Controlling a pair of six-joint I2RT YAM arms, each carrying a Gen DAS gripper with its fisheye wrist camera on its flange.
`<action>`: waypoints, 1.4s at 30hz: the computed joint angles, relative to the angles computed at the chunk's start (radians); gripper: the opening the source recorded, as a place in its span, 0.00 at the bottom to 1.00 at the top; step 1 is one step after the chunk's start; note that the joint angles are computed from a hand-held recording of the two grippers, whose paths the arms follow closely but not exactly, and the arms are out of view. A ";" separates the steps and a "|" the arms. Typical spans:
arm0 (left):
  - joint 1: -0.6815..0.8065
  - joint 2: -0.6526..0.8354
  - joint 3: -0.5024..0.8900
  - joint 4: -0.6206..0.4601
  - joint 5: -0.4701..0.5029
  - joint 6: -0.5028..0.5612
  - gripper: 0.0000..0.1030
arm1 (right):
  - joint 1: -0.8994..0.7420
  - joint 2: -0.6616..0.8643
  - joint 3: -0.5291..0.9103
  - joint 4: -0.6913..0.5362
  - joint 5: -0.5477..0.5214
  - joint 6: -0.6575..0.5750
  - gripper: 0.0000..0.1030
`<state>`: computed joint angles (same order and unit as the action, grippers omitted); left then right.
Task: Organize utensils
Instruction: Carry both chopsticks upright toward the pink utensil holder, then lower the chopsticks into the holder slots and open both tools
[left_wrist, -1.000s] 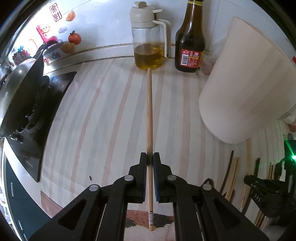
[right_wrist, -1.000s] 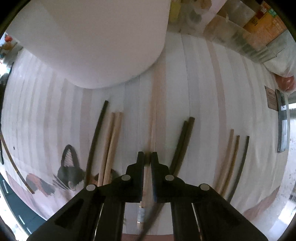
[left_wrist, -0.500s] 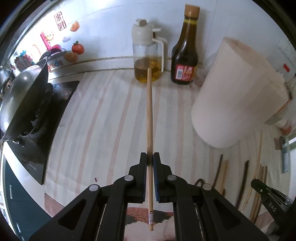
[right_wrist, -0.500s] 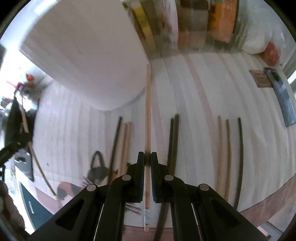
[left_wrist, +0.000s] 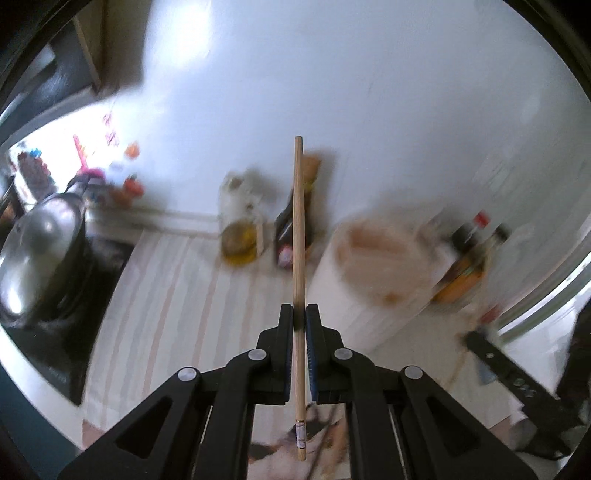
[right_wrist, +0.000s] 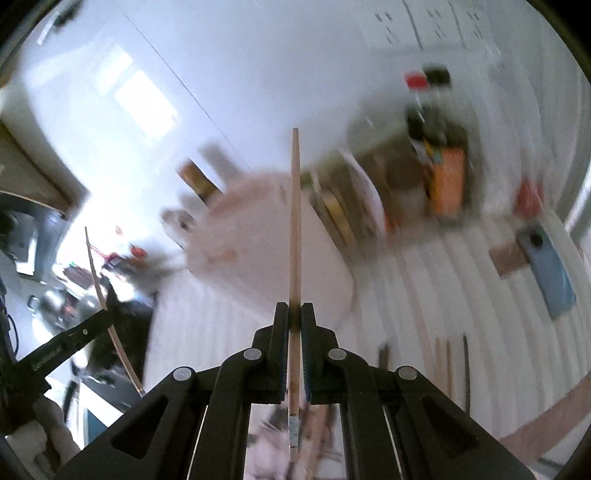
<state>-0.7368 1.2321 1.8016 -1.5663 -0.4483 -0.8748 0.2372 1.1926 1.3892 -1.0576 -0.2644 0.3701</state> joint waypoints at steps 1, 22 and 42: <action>0.017 0.038 0.069 0.010 0.006 0.035 0.04 | 0.001 0.018 0.022 0.019 0.000 0.007 0.06; 0.342 0.498 0.498 0.259 0.203 0.422 0.04 | 0.012 0.522 0.577 0.251 0.096 -0.016 0.06; 0.369 0.429 0.212 0.450 0.299 0.458 0.04 | -0.003 0.475 0.314 0.492 0.057 -0.051 0.06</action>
<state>-0.3681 1.6613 2.0132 -1.1159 -0.1490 -0.4173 0.2338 1.6673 1.7035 -0.5655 -0.2077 0.3193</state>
